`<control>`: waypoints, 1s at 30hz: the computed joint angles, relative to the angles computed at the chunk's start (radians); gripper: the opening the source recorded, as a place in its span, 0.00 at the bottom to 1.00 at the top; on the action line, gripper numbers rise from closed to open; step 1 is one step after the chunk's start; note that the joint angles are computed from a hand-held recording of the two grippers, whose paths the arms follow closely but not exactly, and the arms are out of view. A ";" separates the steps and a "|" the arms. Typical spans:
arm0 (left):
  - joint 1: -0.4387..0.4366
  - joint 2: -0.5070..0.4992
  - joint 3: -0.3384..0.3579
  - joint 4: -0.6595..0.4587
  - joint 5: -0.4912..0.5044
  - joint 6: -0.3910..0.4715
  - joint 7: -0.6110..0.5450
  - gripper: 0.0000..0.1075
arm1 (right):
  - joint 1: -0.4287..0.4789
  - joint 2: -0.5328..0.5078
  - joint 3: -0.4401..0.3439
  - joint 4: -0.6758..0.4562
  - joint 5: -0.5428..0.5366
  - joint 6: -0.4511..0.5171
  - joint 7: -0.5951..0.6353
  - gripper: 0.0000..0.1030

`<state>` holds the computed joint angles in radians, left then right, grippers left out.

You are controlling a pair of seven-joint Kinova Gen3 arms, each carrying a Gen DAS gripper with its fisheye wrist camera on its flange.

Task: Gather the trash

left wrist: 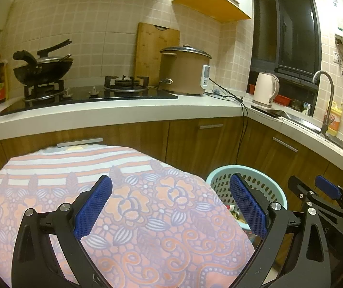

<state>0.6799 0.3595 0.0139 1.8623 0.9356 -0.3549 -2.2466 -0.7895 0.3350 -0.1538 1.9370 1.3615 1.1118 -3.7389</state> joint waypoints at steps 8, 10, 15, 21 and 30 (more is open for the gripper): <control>-0.003 -0.004 0.000 0.002 -0.013 0.000 -0.002 0.88 | 0.006 -0.002 0.000 0.003 0.003 -0.010 0.001 0.66; -0.004 -0.004 0.000 0.002 -0.016 -0.001 -0.002 0.88 | 0.007 -0.003 0.000 0.004 0.005 -0.013 0.000 0.66; 0.004 -0.005 -0.010 -0.003 0.011 0.011 -0.033 0.88 | 0.008 -0.004 -0.001 0.006 0.006 -0.017 -0.003 0.66; -0.001 -0.006 0.004 0.011 -0.018 -0.030 -0.020 0.88 | 0.007 -0.002 -0.001 0.006 0.009 -0.018 -0.001 0.66; -0.030 -0.013 -0.021 -0.004 -0.095 0.072 0.086 0.89 | 0.009 -0.004 -0.001 0.008 0.003 -0.013 0.000 0.66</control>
<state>0.6501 0.3467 -0.0075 1.8582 0.8405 -0.2828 -2.1606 -0.7808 0.3307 -0.1547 1.9451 1.3647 1.0989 -3.7388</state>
